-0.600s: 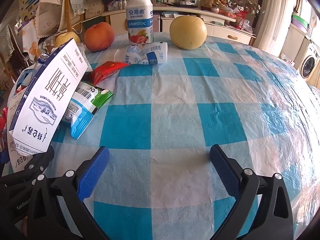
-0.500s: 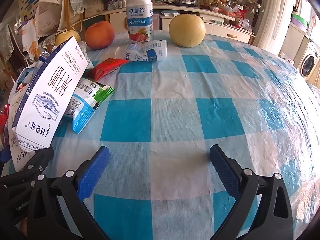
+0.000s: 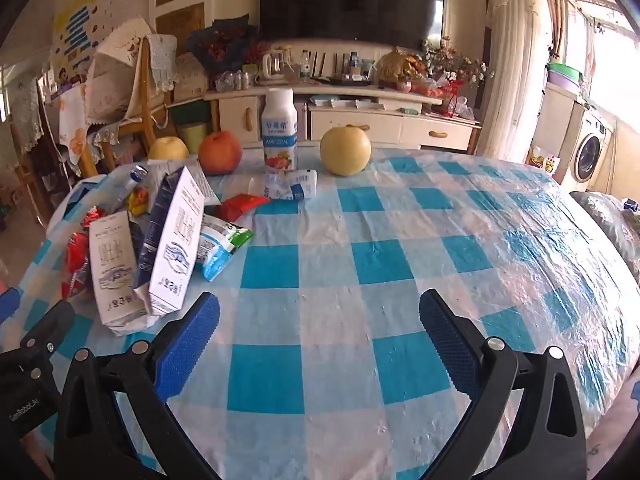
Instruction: Collect trash
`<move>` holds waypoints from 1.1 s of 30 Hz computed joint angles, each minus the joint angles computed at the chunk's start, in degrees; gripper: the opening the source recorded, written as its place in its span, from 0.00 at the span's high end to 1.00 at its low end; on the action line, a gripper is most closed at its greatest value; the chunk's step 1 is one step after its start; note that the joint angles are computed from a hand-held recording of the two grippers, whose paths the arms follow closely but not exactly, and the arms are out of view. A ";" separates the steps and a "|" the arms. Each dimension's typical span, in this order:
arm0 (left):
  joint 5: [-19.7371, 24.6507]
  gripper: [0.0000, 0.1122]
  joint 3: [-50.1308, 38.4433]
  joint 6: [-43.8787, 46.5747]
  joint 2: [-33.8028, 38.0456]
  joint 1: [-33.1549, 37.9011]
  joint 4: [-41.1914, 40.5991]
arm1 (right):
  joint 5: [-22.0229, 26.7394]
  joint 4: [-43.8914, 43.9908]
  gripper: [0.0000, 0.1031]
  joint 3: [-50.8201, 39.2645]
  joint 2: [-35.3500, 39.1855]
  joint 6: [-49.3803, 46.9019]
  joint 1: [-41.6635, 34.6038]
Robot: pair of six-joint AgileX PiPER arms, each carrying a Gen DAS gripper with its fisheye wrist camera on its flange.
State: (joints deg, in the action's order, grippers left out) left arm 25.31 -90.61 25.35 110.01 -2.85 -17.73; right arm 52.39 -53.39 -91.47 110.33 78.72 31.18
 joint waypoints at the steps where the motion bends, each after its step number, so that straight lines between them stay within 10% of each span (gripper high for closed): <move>1: -1.45 0.11 2.22 1.64 -1.79 0.61 -1.26 | 0.57 -1.09 0.04 0.61 -0.81 0.97 0.89; 8: -8.10 0.11 12.56 17.25 -9.90 4.75 -14.29 | 4.06 -6.44 0.04 5.04 -5.13 7.36 7.28; 16: -4.58 0.11 16.00 35.78 -14.06 11.27 -33.97 | 9.22 -13.27 0.04 7.32 -7.08 12.58 14.38; 33: 1.47 0.11 16.38 41.61 -15.11 17.00 -43.75 | 14.10 -18.99 0.04 7.31 -6.92 16.08 19.83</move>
